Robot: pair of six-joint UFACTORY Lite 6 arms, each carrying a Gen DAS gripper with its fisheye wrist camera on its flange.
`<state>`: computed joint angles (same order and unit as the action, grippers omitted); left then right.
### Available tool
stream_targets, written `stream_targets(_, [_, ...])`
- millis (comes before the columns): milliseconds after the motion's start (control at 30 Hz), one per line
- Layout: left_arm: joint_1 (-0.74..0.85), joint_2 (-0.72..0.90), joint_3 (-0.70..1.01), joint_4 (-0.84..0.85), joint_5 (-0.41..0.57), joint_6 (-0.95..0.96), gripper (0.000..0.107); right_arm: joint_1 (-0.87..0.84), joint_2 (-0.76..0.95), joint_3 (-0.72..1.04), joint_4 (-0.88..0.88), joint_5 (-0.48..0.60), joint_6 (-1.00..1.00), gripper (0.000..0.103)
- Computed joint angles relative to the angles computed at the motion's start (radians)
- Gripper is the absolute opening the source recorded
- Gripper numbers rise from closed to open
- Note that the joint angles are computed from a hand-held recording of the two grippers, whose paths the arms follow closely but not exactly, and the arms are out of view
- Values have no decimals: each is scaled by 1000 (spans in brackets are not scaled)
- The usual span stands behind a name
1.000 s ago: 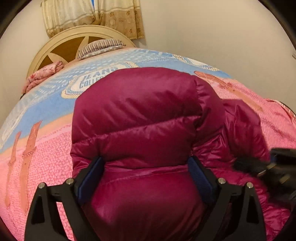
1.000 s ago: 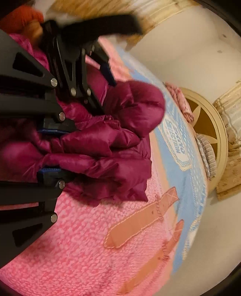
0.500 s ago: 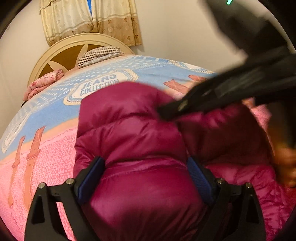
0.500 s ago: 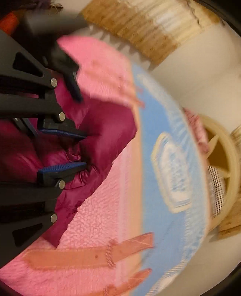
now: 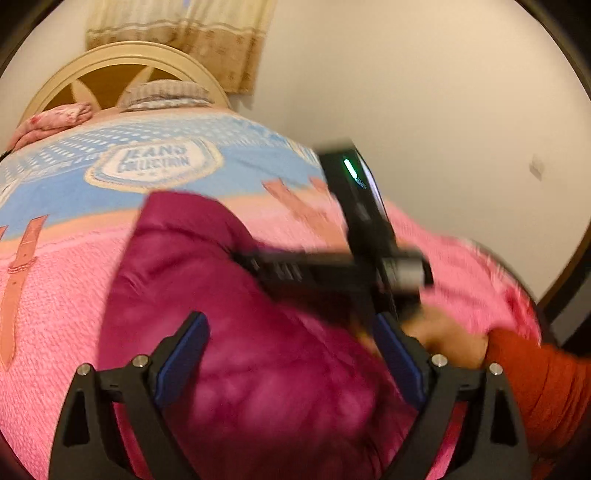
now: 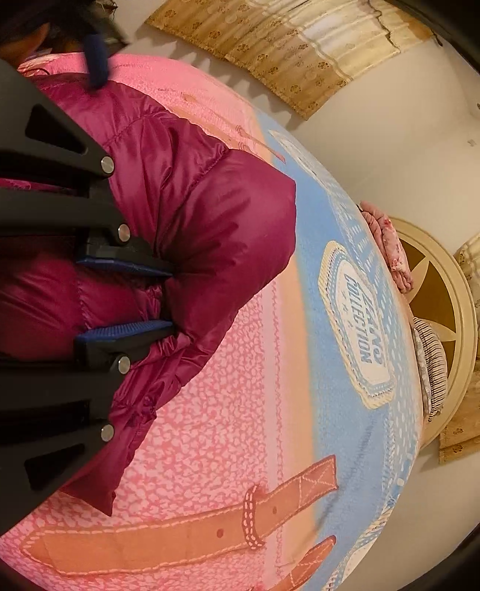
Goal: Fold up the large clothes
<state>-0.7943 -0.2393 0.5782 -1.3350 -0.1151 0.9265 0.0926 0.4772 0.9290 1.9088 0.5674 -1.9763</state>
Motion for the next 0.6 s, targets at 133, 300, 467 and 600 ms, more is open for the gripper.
stream_targets(133, [-186,54,-48,-81,-247,35,93,9,-25,-20,20,-16,-17,24])
stream_targets(300, [-300,185,-62,-1,-458,-37,94,45,-71,-50,75,-89,-65,24])
stream_targets(467, [-241,196,-94,162,-434,-179,96,76,-161,-87,27,-191,11,27])
stream_targets(600, [-218,190,-103,198,-426,-202,96,-11,-389,-241,-129,-124,164,27])
